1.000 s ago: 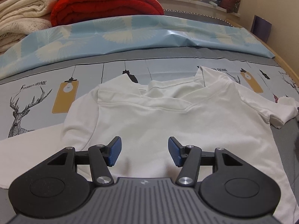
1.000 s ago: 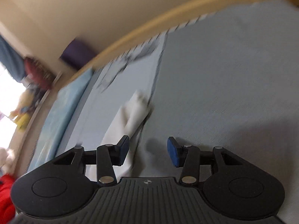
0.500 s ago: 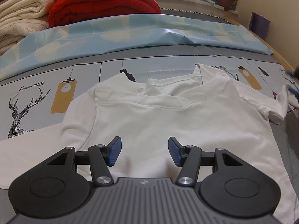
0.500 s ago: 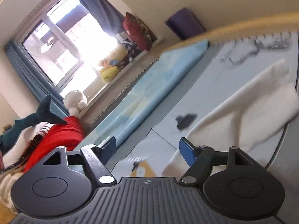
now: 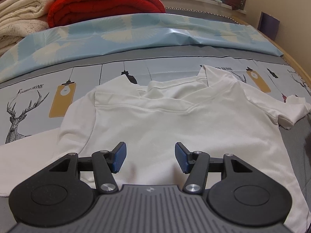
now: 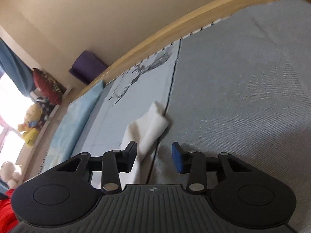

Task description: Fold small clothes

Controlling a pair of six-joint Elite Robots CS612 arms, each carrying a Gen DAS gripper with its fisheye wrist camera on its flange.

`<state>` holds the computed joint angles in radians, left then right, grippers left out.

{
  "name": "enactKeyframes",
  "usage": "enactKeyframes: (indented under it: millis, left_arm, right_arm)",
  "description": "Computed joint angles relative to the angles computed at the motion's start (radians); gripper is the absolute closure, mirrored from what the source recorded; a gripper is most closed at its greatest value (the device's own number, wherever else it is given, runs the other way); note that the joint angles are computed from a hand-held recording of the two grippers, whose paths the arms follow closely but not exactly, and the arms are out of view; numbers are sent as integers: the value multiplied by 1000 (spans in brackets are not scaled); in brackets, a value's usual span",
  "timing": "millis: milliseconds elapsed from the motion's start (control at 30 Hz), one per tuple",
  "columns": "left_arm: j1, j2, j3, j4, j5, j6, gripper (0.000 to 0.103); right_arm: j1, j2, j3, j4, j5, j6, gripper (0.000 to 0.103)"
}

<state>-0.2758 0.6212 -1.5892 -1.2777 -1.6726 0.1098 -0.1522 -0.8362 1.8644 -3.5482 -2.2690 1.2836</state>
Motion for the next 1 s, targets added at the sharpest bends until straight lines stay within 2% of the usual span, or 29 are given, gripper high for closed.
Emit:
enactKeyframes:
  millis: [33,67,167,200,300,400,467,500,533,600,667,733,767,800,833,900,1000]
  left_arm:
    - [-1,0,0,1,0,1,42]
    - [-1,0,-1,1,0,4,42]
    - [-3,2,-5,8,-3,19,42]
    - [-3,3,-8,10,-3,26,42]
    - [-5,6,-12,13,2,45,42]
    - [-5,5,-10,13,2,43,42]
    - [-6,3,-6,11,2,40,42]
    - [-6,3,-4,11,2,37,42]
    - [-8,2,-4,12,1,33,42]
    - [-9,3,-7,15,-7,38,42]
    - [-12,6,-12,18,-8,51,42]
    - [-15,7,-14,19,-4,56,42]
    - [-15,8,-15,19,-3,53,42]
    - [-15,7,-14,19,-3,49,42]
    - [-15,7,-13,18,-3,45,42]
    - [-16,6,-13,16,-3,46,42]
    - [-16,6,-13,14,-7,53,42]
  right_arm:
    - [-6,-1,3,-4,14,8,92]
    - [-16,1,9,-22,48,8,100]
    - [-51,16,12,-97,177,-7,101]
    - [-61,18,9,-97,200,-5,100]
    - [-76,31,3,-117,216,10,101]
    - [-82,28,-13,-99,227,-82,97]
    - [-88,21,-14,-94,247,-112,97]
    - [-90,14,-11,-83,251,-111,83]
    - [-91,9,-6,-76,249,-102,65]
    - [-95,11,-5,-96,257,-127,63]
    - [-96,7,-14,-61,259,-195,63]
    - [-96,2,-22,-35,260,-216,62]
    - [-98,1,-27,-28,264,-213,62]
    - [-99,-1,-31,-14,265,-222,72]
    - [-99,-4,-37,15,262,-240,96]
    - [-99,-13,-41,45,251,-244,97]
    - [-98,-31,-46,9,214,-288,98]
